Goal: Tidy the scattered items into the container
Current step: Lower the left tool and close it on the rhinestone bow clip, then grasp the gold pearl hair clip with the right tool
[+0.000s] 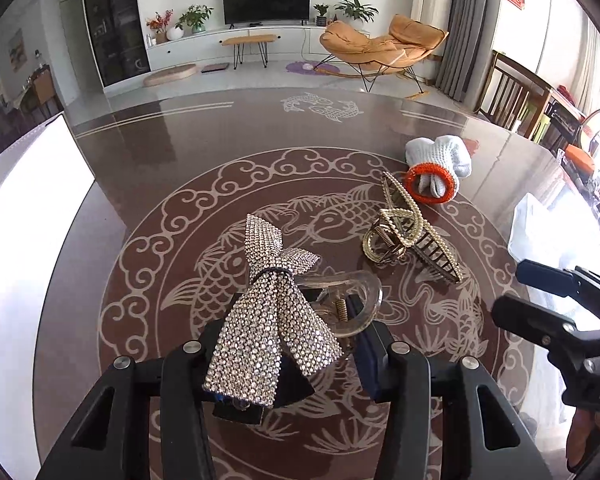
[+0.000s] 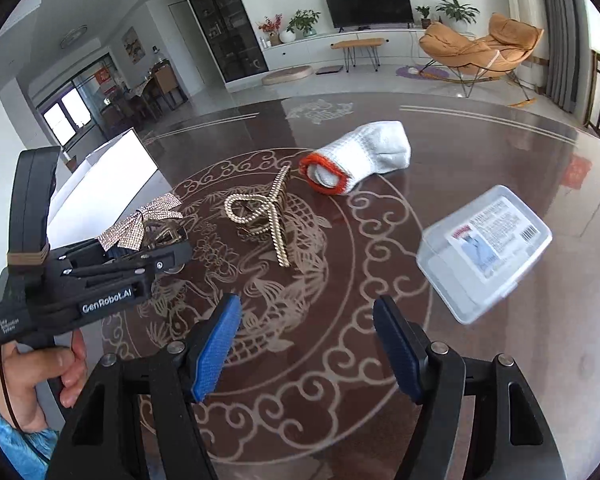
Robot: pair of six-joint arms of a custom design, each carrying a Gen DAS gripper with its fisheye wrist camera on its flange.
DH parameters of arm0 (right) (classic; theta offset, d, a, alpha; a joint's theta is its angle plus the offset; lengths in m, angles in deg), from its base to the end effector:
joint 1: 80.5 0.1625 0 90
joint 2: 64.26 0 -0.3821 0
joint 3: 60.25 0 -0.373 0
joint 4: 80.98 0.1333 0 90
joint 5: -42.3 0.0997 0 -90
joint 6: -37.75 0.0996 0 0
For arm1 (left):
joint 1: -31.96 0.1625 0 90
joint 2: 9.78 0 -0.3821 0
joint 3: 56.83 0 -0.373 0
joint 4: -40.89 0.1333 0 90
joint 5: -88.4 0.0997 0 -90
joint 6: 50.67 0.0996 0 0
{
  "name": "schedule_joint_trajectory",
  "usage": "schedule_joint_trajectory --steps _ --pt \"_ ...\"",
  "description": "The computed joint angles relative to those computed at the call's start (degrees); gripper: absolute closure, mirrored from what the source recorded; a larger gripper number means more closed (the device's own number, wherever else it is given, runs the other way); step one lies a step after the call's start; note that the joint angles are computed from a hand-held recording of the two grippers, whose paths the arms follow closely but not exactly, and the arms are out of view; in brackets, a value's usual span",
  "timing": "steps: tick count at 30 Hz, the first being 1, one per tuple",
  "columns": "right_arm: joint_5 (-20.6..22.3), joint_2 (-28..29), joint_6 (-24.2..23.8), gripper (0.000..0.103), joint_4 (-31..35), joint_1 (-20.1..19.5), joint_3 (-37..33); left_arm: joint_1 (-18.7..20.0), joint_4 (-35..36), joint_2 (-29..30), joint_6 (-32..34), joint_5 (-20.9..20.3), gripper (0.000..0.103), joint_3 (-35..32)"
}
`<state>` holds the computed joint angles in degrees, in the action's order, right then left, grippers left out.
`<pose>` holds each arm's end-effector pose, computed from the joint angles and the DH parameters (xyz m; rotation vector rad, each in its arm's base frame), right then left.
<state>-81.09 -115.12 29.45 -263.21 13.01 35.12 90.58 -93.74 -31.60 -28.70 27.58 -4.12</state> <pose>0.1173 -0.6298 0.2152 -0.0683 -2.3699 1.0092 -0.2573 -0.7711 0.0522 1.1069 2.3870 -0.3719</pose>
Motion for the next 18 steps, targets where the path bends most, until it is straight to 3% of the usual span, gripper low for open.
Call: schedule_joint_trajectory --steps 1,3,8,11,12,13,18 --pt "0.7 2.1 -1.2 0.033 2.8 0.0 -4.1 0.2 0.2 -0.2 -0.1 0.4 0.054 -0.2" --pt "-1.7 7.4 -3.7 0.033 5.8 0.7 -12.4 0.7 0.2 -0.2 0.2 0.7 0.054 -0.8" --pt "-7.0 16.0 -3.9 0.033 13.9 1.2 -26.0 1.5 0.1 0.7 -0.3 1.1 0.054 -2.7" --pt "-8.9 18.4 -3.6 0.037 16.3 1.3 -29.2 1.7 0.0 1.1 -0.9 1.6 0.054 -2.9" --pt "-10.1 18.8 -3.4 0.043 17.0 1.4 -29.7 1.7 0.1 1.1 -1.1 1.7 0.054 -2.8" --pt "-11.3 19.2 -4.7 0.058 16.4 1.7 -30.0 1.9 -0.3 0.8 -1.0 1.7 0.054 -2.2" --pt "-12.1 17.9 -3.3 0.059 15.1 2.2 -27.5 1.8 -2.5 -1.0 -0.5 1.7 0.054 1.1"
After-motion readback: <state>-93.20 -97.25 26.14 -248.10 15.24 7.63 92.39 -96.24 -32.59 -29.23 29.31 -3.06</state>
